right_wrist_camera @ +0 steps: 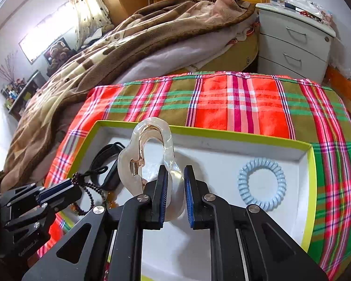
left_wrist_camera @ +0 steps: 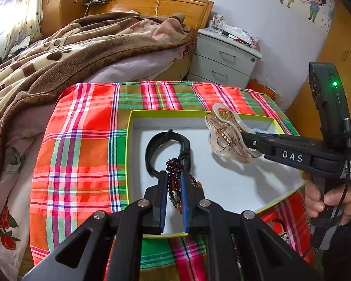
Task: Organize jewelry
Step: 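Carry the beaded bracelet and claw clip with both tools over the box, then open both tools to release the bracelet and clip into the box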
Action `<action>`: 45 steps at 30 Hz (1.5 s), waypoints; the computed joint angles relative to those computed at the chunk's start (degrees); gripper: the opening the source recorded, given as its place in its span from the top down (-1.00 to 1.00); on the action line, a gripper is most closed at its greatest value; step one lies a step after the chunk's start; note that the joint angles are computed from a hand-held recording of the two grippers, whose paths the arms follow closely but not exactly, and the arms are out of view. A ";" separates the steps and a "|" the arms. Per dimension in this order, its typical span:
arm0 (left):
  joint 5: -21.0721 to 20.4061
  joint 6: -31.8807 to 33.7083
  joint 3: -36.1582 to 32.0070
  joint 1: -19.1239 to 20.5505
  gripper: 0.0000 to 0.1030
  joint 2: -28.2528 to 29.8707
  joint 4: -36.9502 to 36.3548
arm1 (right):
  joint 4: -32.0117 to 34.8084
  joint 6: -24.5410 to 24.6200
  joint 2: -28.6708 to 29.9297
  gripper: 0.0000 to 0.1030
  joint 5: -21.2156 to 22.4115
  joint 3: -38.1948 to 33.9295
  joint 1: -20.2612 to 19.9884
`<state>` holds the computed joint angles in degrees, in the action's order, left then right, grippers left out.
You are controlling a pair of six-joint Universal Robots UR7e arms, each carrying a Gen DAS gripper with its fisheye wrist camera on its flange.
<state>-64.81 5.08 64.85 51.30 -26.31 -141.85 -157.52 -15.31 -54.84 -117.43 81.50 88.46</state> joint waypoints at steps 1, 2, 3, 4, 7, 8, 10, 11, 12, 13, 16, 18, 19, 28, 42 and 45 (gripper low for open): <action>0.09 -0.15 -0.66 0.12 0.78 0.34 0.78 | 0.29 -0.18 0.37 0.72 -0.53 -0.52 0.08; 0.26 -0.36 -1.00 0.18 0.78 0.55 1.45 | 0.81 -0.17 0.84 0.71 -1.42 -1.16 0.19; 0.31 -0.49 -1.11 0.23 0.78 0.65 1.68 | 1.03 -0.18 0.97 0.71 -1.71 -1.31 0.22; 0.23 -0.60 -1.12 0.30 0.78 0.65 1.85 | 1.17 -0.40 1.10 0.71 -1.74 -1.43 0.24; 0.36 -0.84 -1.18 0.43 0.78 0.80 2.16 | 1.32 -1.09 1.65 0.71 -2.64 -1.89 0.40; 0.45 -1.05 -1.34 0.48 0.78 0.89 2.48 | 1.31 -1.08 1.93 0.71 -2.88 -2.17 0.46; 0.41 -1.78 -1.52 0.61 0.78 1.00 3.03 | 1.12 -0.95 2.25 0.71 -3.08 -2.50 0.49; 0.66 -1.72 -1.31 0.54 0.78 0.95 2.89 | 1.07 -0.98 2.47 0.71 -3.20 -2.72 0.55; 0.96 -1.51 -1.13 0.50 0.78 0.93 2.61 | 1.13 -1.03 2.60 0.70 -3.32 -2.86 0.55; 1.10 -1.58 -1.18 0.51 0.78 0.98 2.78 | 0.96 -1.11 2.73 0.70 -3.42 -2.96 0.54; 1.03 -2.30 -1.45 0.64 0.78 1.06 3.40 | 0.80 -1.03 3.02 0.70 -3.47 -3.30 0.55; 1.23 -2.63 -1.86 0.70 0.77 1.23 3.88 | -0.01 -0.90 3.01 0.70 -3.29 -3.18 0.53; 1.35 -2.88 -1.95 0.74 0.77 1.27 4.11 | 0.13 -0.67 2.98 0.70 -3.24 -3.23 0.51; 1.77 -3.17 -2.17 0.71 0.70 1.27 4.36 | -0.43 -1.28 2.96 0.69 -3.35 -3.01 0.67; 0.49 -3.01 0.33 0.10 0.18 -0.47 2.16 | -5.93 -2.43 0.24 0.44 -2.39 1.22 1.57; 0.08 -2.77 2.75 -0.34 0.17 -2.05 0.47 | -9.25 -3.08 -1.92 0.38 -1.37 4.66 1.80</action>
